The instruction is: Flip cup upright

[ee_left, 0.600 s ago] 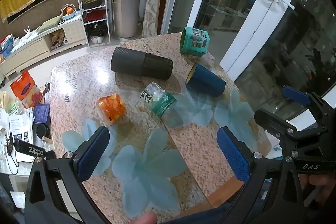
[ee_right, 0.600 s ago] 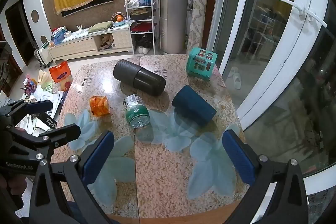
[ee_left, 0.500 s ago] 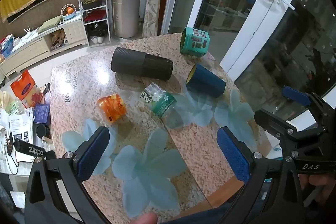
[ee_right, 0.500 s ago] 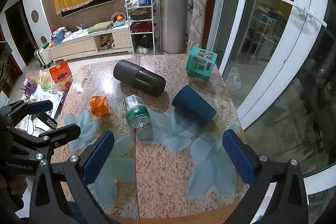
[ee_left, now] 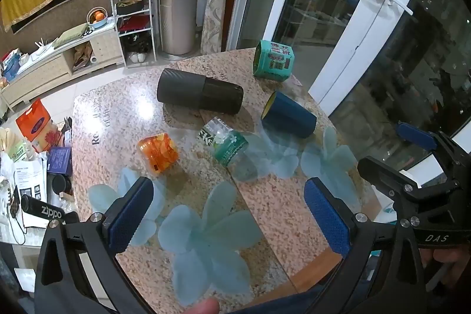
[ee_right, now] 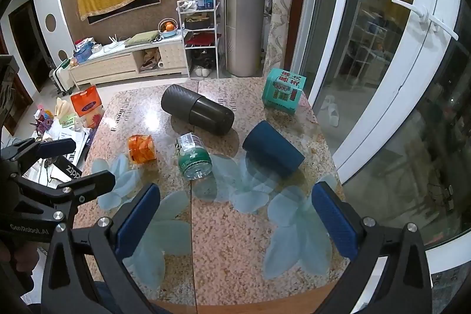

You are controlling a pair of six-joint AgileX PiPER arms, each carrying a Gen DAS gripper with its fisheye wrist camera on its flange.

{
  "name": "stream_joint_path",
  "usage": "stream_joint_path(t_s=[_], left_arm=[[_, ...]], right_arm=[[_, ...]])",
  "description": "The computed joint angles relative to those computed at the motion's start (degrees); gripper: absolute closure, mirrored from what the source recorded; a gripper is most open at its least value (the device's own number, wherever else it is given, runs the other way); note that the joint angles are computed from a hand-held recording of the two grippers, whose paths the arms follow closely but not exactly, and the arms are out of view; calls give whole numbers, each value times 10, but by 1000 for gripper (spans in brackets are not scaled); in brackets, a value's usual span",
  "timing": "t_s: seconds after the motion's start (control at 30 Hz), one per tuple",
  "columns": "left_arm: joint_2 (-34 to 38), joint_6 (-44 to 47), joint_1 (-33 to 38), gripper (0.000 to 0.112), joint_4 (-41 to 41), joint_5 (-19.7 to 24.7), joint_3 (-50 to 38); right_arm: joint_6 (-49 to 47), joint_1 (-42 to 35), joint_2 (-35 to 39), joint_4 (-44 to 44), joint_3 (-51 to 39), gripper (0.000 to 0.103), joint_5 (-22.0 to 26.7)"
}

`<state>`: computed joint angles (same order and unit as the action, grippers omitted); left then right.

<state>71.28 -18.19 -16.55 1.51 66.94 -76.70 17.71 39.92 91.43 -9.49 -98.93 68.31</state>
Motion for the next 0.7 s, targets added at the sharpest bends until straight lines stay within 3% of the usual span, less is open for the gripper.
stream_joint_path(t_s=[0.7], left_arm=[[-9,-1,-1,10,-6,-17,20]], right_arm=[[1,5,0,-1,-1,0,8]])
